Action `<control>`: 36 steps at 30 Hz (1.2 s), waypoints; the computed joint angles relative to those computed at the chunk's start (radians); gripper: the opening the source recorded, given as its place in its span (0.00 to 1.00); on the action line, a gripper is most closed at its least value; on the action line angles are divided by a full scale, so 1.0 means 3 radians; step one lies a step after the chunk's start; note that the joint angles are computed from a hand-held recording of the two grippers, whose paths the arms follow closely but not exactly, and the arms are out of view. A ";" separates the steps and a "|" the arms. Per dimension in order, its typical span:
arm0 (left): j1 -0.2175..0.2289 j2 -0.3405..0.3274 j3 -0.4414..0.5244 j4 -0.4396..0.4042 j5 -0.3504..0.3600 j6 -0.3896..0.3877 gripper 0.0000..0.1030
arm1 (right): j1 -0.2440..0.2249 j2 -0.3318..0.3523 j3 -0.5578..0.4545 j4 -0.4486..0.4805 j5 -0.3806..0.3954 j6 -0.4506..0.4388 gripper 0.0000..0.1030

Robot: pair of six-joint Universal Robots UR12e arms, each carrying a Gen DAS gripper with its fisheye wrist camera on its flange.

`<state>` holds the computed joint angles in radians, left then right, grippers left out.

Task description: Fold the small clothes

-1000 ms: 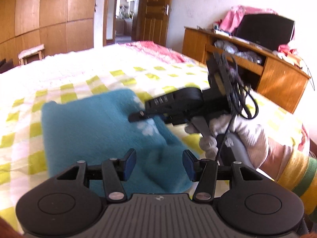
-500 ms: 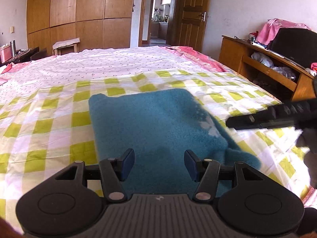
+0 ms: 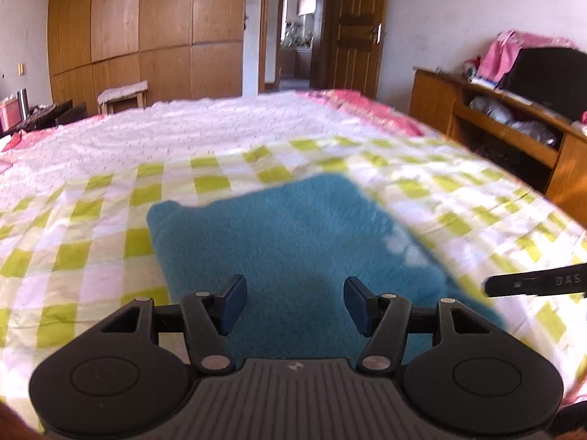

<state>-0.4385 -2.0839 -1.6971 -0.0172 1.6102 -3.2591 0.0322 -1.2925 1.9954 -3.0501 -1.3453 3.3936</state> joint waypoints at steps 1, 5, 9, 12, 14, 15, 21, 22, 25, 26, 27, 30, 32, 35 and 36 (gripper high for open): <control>-0.0009 -0.0029 0.0014 -0.0012 0.0040 0.0013 0.62 | -0.0028 0.0017 -0.0006 0.0124 -0.0004 0.0100 0.00; -0.0054 -0.0059 0.0015 0.0062 0.0128 0.0197 0.68 | -0.0066 -0.0006 0.0067 -0.0056 0.0086 0.0207 0.06; -0.0031 -0.0050 -0.0006 0.0098 0.0060 0.0131 0.68 | -0.0050 0.0027 -0.0026 -0.0307 0.0292 0.0171 0.14; -0.0017 -0.0029 -0.0022 0.0097 0.0022 0.0069 0.68 | -0.0005 0.0152 -0.0222 -0.0170 0.0494 0.0063 0.39; -0.0006 -0.0008 -0.0035 0.0091 -0.0010 0.0044 0.68 | 0.0080 0.0261 -0.0378 -0.0021 0.0425 -0.0101 0.48; 0.0001 0.0004 -0.0043 0.0091 -0.0022 0.0032 0.68 | 0.0103 0.0304 -0.0442 0.0047 0.0432 -0.0166 0.48; 0.0049 0.0075 -0.0120 0.0158 0.0016 -0.0124 0.68 | 0.0187 0.0385 -0.0701 0.0370 0.0470 -0.0494 0.23; 0.0061 0.0085 -0.0136 0.0171 0.0018 -0.0163 0.68 | 0.0190 0.0359 -0.0689 0.0307 0.0454 -0.0530 0.23; 0.0082 0.0093 -0.0164 0.0142 0.0072 -0.0268 0.69 | 0.0187 0.0358 -0.0660 0.0165 0.0330 -0.0481 0.20; 0.0091 0.0095 -0.0173 0.0094 0.0083 -0.0311 0.71 | 0.0181 0.0388 -0.0672 0.0203 0.0270 -0.0413 0.20; 0.0112 0.0104 -0.0191 0.0057 0.0024 -0.0371 0.72 | 0.0177 0.0413 -0.0667 0.0226 0.0234 -0.0357 0.20; 0.0171 0.0146 -0.0261 -0.0018 -0.0206 -0.0568 0.74 | 0.0149 0.0454 -0.0555 0.0046 0.0243 -0.0215 0.20; 0.0171 0.0146 -0.0272 -0.0023 -0.0210 -0.0568 0.75 | 0.0145 0.0412 -0.0522 0.0040 0.0246 -0.0154 0.20; 0.0170 0.0138 -0.0244 -0.0012 -0.0243 -0.0521 0.75 | 0.0155 0.0352 -0.0477 0.0000 0.0164 -0.0195 0.19; 0.0165 0.0127 -0.0223 -0.0003 -0.0237 -0.0506 0.75 | 0.0150 0.0342 -0.0468 -0.0003 0.0150 -0.0174 0.19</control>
<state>-0.3889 -2.0457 -1.7640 -0.0181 1.5391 -3.4108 0.0771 -1.1899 1.8551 -3.0512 -1.3004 3.3413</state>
